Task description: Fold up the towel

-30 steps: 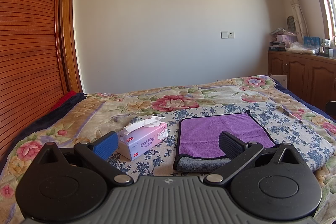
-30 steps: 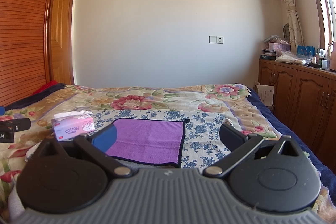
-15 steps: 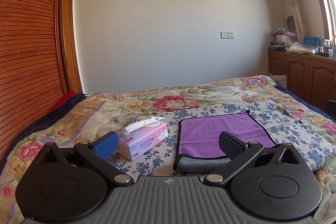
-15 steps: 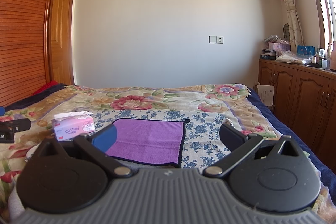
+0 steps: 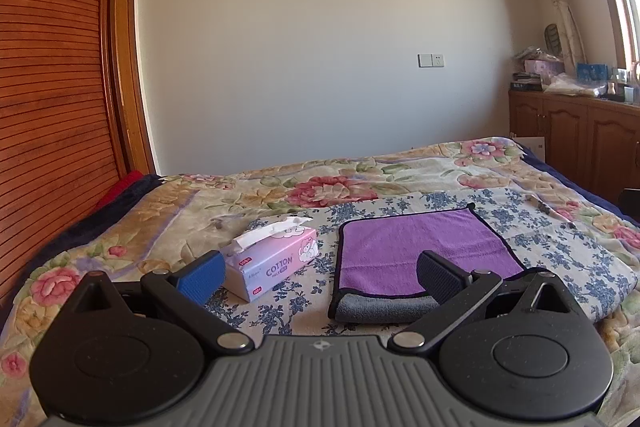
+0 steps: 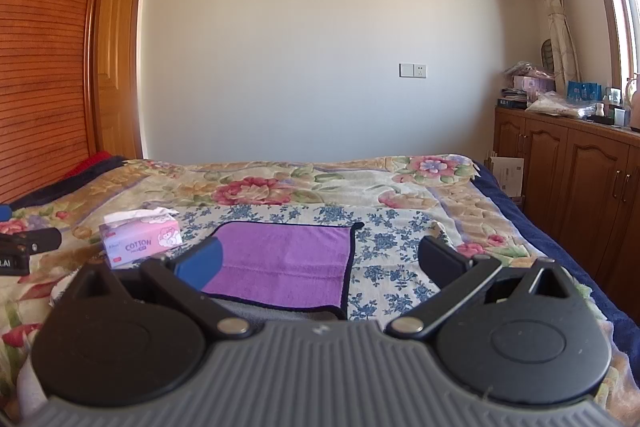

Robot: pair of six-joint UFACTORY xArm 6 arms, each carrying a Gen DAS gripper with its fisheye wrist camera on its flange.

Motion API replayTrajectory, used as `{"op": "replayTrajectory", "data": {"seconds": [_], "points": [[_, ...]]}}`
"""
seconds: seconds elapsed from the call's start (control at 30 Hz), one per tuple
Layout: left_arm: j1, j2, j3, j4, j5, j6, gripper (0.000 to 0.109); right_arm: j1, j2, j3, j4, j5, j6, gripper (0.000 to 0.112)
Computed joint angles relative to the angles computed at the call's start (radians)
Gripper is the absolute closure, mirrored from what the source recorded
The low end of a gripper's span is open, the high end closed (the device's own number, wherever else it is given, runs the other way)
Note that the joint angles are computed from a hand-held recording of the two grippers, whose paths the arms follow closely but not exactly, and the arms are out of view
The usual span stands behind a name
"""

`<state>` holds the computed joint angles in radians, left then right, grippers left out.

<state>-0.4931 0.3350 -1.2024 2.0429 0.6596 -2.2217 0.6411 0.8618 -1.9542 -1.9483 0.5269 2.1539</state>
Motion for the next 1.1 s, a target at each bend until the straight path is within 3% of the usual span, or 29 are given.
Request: {"op": "replayTrajectory", "data": {"seconds": [0.57,0.77,1.1], "points": [[0.026,0.04,-0.066,-0.055,-0.108,0.119,0.006,-0.027,0.069,-0.098,0.201,-0.114,-0.214,0.009],[0.045,0.056,-0.1,-0.025,-0.174,0.114,0.006,-0.044,0.1,-0.144,0.261,-0.16,-0.278,0.009],[0.087,0.084,-0.167,0.03,-0.287,0.054,0.006,-0.069,0.197,-0.271,0.487,-0.208,-0.529,0.009]]}}
